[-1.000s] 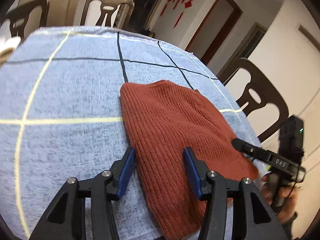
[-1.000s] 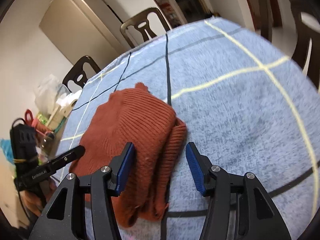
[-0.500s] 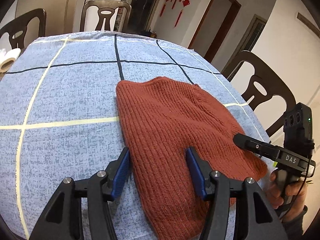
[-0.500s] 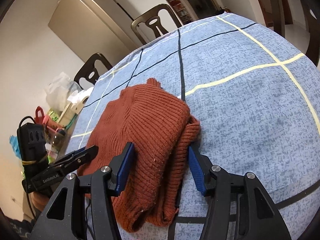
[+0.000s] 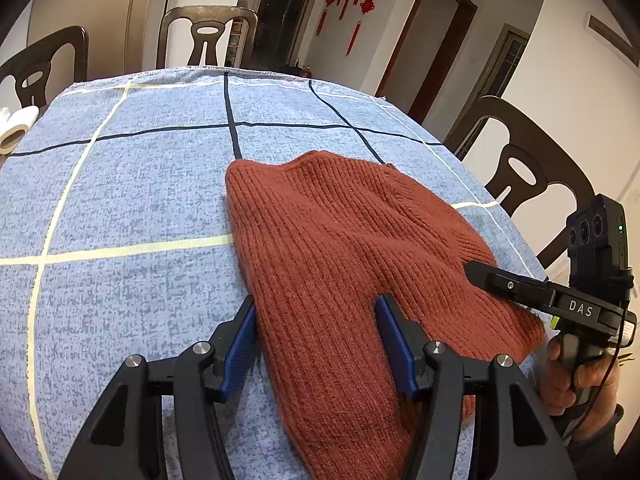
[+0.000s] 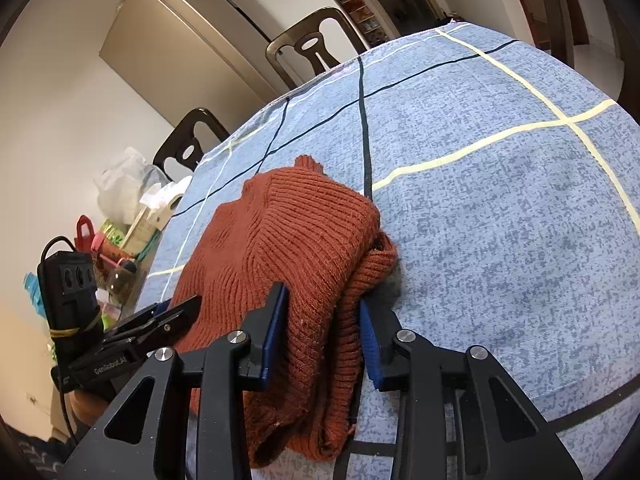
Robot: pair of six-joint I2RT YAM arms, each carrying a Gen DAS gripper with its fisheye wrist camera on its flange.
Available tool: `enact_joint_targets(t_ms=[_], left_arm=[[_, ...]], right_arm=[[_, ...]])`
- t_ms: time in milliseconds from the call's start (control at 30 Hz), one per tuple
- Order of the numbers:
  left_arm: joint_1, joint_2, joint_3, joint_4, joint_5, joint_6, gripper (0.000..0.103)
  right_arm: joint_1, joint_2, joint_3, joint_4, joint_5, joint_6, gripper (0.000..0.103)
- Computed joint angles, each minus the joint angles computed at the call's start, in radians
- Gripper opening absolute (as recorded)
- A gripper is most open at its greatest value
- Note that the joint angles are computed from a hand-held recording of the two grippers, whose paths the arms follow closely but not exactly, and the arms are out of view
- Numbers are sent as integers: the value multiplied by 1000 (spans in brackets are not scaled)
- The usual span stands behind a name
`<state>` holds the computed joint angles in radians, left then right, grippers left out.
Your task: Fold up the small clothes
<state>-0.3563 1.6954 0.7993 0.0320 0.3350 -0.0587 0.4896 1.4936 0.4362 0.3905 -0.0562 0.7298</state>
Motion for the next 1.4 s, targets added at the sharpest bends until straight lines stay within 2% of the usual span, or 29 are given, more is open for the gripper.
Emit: enact_joint_targets(t_ms=[200,367,533,700,900,1233,1400], left_arm=[[-6,-8,-1,-5,-17,14,59],[-34,-45,-3,-20,-61,41,42],[-14,-101,-11,-42,-29,58,34],[-10,-172,-37,-47,-19,79,33],[16,-204,-52,-54,2,91,33],[96,-217,-64,-67,33,132,33],[173,-205,-47,-76,71,164,33]], right_arm=[[16,-8,15,-27,19,-11,26],[53,-31,62,-125,83,-28,22],[94,-99,66,-175,139,-24,20],[152,-145,92,-226,190,-39,20],[189,-126,121,-229,213,-32,20],[238,-18,221,-213,216,-45,20],[238,77,304,-185,183,-62,20]])
